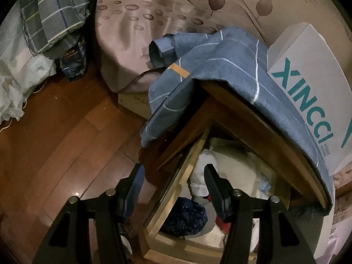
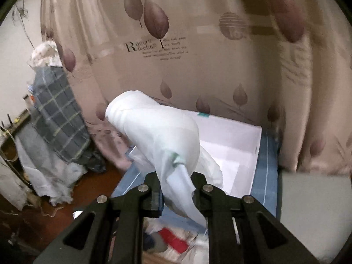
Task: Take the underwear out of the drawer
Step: 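Lower the white underwear into the white box and open the right gripper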
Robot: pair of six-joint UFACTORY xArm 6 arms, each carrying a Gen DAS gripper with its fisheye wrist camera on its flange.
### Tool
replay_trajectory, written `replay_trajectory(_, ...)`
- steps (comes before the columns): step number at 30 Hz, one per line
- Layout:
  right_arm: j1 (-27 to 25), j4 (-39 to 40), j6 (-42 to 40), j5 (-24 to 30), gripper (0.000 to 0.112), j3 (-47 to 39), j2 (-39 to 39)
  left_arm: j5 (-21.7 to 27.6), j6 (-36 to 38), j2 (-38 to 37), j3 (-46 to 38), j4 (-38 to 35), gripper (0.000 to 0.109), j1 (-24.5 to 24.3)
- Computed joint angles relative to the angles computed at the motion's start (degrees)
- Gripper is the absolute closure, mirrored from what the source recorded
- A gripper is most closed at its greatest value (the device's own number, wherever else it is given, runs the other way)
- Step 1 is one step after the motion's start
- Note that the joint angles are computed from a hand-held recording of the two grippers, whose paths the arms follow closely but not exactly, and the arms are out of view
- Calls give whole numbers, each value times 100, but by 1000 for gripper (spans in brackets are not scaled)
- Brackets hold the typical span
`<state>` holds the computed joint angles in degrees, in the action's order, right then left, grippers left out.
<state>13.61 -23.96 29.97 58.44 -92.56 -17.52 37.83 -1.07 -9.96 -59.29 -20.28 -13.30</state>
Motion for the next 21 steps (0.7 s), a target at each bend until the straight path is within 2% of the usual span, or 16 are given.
replay_trajectory(8,-455,146,-581,-231,96,-1559,1527,160,129,101,-116,-281,51,65)
replay_trajectory(10,-607,403,-619,-37,96,-1768,1845,203,172,65,-75,-310,51,73)
replay_trajectory(13,-804,542,-608,618,95,-1891,2236,231,166,55,-42,-286,51,71)
replay_trajectory(16,-941,685,-568,1110,95,-1725,2325,218,150,79,-65,-243,51,76)
replay_trajectory(21,-1045,818,-585,1699,77,-1343,2245,332,136,134,-114,-316,51,93)
